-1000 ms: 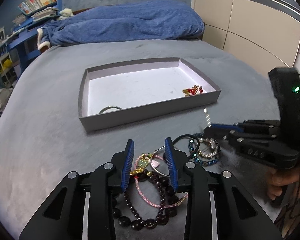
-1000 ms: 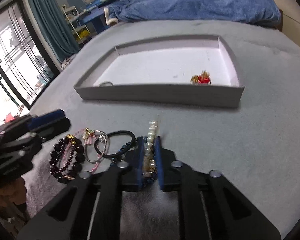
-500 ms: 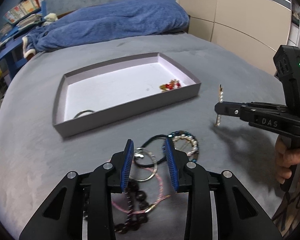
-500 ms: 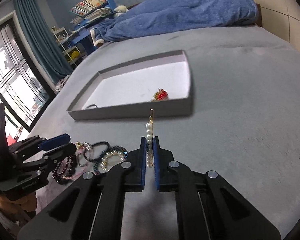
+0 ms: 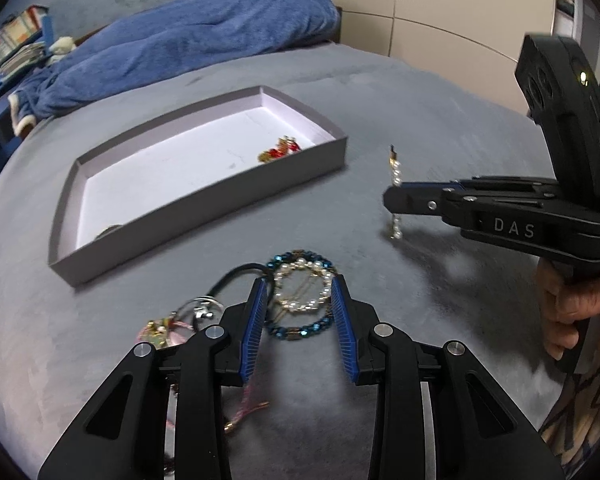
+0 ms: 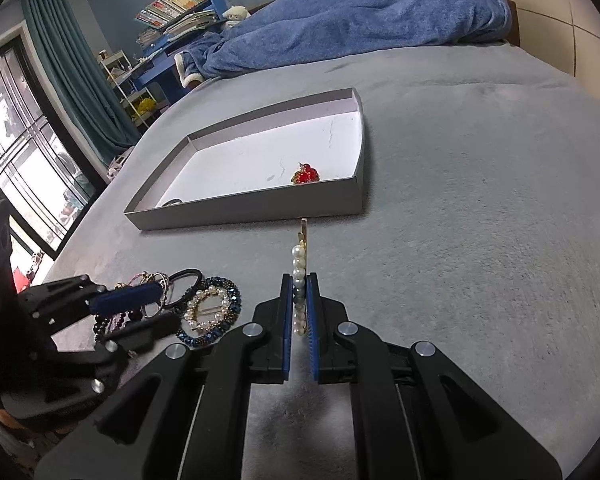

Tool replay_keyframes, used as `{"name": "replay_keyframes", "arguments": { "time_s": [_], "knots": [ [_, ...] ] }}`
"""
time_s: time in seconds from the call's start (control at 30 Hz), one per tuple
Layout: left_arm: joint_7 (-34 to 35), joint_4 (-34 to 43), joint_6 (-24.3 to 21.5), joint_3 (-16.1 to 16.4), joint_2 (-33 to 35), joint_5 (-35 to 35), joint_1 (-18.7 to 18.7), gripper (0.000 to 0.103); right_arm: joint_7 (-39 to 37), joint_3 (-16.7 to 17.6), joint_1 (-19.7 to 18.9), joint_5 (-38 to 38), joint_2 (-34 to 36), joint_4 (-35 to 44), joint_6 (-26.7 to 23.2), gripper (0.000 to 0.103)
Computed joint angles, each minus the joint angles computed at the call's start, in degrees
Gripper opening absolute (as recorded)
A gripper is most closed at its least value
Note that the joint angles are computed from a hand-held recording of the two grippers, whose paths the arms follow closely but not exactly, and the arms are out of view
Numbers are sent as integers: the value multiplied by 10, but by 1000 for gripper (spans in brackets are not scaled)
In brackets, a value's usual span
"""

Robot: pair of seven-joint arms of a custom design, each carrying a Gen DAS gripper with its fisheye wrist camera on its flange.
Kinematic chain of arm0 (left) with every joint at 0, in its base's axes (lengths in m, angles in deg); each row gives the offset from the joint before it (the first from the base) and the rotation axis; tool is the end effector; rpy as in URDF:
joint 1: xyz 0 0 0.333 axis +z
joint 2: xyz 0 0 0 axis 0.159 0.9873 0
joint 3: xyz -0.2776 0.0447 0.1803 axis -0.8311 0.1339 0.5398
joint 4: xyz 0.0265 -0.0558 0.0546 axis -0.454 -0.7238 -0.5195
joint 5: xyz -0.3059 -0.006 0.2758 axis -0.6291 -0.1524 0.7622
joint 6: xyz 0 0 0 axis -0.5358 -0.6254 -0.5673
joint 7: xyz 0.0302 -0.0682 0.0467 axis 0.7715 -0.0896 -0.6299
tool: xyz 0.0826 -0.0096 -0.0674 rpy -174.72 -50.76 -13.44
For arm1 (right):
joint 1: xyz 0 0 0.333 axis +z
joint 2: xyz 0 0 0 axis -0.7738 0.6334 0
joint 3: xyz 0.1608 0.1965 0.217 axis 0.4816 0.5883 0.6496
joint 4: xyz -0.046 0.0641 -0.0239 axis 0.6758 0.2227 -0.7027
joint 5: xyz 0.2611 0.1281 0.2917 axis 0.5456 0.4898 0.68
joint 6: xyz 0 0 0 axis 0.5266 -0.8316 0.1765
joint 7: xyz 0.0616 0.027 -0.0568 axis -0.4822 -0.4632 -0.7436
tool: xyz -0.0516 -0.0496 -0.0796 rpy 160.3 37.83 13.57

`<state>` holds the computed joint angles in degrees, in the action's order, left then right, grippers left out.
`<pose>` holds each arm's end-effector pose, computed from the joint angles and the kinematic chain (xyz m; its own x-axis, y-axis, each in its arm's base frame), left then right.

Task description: Organize jewelry

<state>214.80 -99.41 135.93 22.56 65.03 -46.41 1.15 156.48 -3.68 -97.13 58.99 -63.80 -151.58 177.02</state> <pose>0.5601 -0.2128 0.3773 -0.8676 -0.4973 0.0049 -0.3847 0.6649 -0.6402 0.4663 0.2016 0.3938 -0.2638 -0.9006 -0.3453 -0.6590 0.4297 -0.6172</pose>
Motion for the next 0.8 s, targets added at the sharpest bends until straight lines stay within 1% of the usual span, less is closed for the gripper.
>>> {"name": "replay_keyframes", "arguments": {
  "time_s": [0.27, 0.33, 0.37, 0.4, 0.53, 0.57, 0.67, 0.8],
  "knots": [
    [-21, -4, 29, -9, 17, 48, -9, 34, -5, 7, -6, 4, 0, 0, 2, 7],
    [-18, -5, 35, -13, 18, 52, -7, 32, -7, 11, -8, 6, 0, 1, 2, 7],
    [-16, -5, 36, -15, 18, 50, -4, 27, -8, 12, -9, 7, 1, 1, 2, 7],
    [-13, -5, 34, -16, 17, 47, -2, 27, -10, 13, -9, 8, 1, 2, 1, 7],
    [26, -7, 32, -21, 9, 8, 6, 26, -10, 19, -15, 10, 0, 3, 1, 7],
    [39, -8, 26, -21, 4, -6, 9, 16, -10, 20, -16, 11, -1, 3, 1, 7],
    [72, -8, 14, -16, -6, -48, 10, 16, -11, 26, -22, 14, -2, 3, 2, 7],
    [102, -8, -5, -2, -17, -87, 8, 14, -15, 38, -33, 18, 0, 6, 1, 7]
  ]
}}
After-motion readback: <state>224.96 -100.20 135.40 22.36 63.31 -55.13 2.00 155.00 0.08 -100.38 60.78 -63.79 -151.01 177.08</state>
